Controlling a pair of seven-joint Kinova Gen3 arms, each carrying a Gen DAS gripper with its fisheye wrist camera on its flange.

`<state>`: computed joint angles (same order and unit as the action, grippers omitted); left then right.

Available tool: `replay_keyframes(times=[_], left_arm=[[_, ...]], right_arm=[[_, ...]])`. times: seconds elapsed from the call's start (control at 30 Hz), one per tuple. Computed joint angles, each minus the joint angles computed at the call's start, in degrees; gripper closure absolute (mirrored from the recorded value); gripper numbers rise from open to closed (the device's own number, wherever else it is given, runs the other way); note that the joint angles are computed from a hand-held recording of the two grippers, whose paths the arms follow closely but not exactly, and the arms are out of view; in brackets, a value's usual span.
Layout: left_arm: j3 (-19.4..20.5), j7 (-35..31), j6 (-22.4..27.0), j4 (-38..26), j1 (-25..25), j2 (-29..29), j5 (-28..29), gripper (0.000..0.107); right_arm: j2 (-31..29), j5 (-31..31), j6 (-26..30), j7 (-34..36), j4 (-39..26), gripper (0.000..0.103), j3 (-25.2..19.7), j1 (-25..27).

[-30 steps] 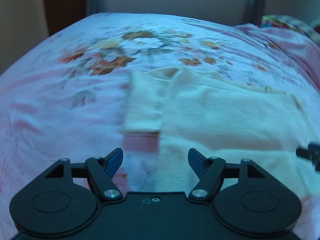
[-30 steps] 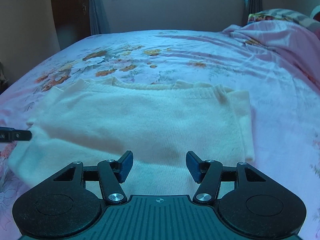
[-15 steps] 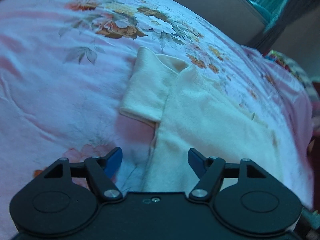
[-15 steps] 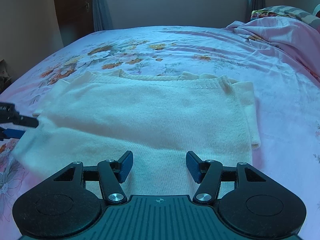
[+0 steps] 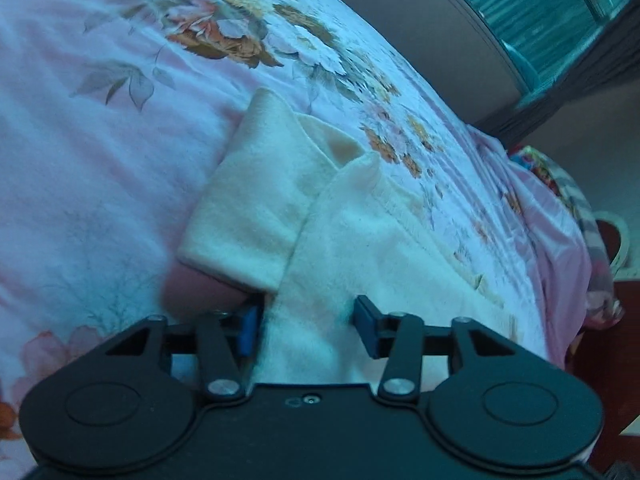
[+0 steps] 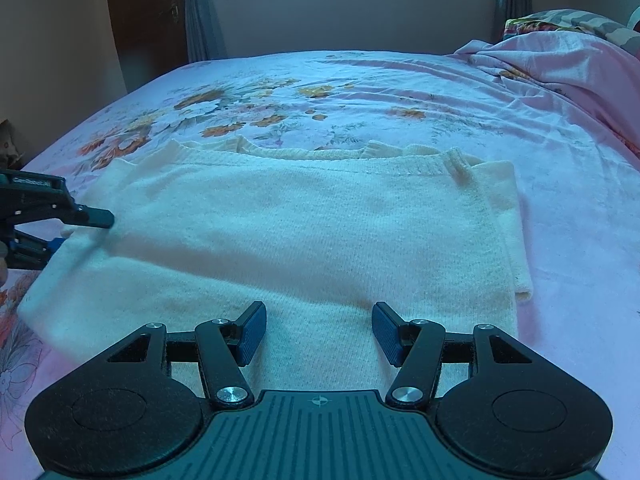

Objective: Fold small clothes

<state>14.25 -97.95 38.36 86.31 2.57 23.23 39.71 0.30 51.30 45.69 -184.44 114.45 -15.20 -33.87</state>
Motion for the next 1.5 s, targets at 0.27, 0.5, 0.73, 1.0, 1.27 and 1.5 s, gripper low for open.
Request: replay_keyframes(times=[0.27,0.5,0.73,1.0,1.27,1.5], left_arm=[[3.3,-7.6,0.9,1.4,-5.1,3.5,13.5,0.088],[-0.1,-3.4,-4.4,1.3,0.9,0.7,6.2,0.09],[-0.4,-2.3,-9.3,0.3,6.1,-3.6,-5.8,0.093],[0.9,-1.7,-11.6,-4.8,16.9,-4.0,-19.3,0.094],[-2.8,5.2,-1.0,-13.7,33.6,2.8,-35.5,0.085],[1.5,0.5,-1.5,-8.6,29.1,-3.4,-32.0,0.078]], right_arm=[[0.0,1.1,-0.2,-1.5,0.0,0.045,0.2,0.3],[1.8,2.1,2.3,3.8,-3.3,0.045,2.4,2.3],[7.6,1.9,4.2,11.0,-9.4,0.045,8.0,4.3],[3.2,-2.5,-3.4,9.4,-4.4,0.045,10.0,7.4],[-11.1,-8.3,-9.4,8.2,7.3,0.045,7.2,12.9],[-17.2,-14.8,-14.4,10.5,11.1,0.045,6.3,17.1]])
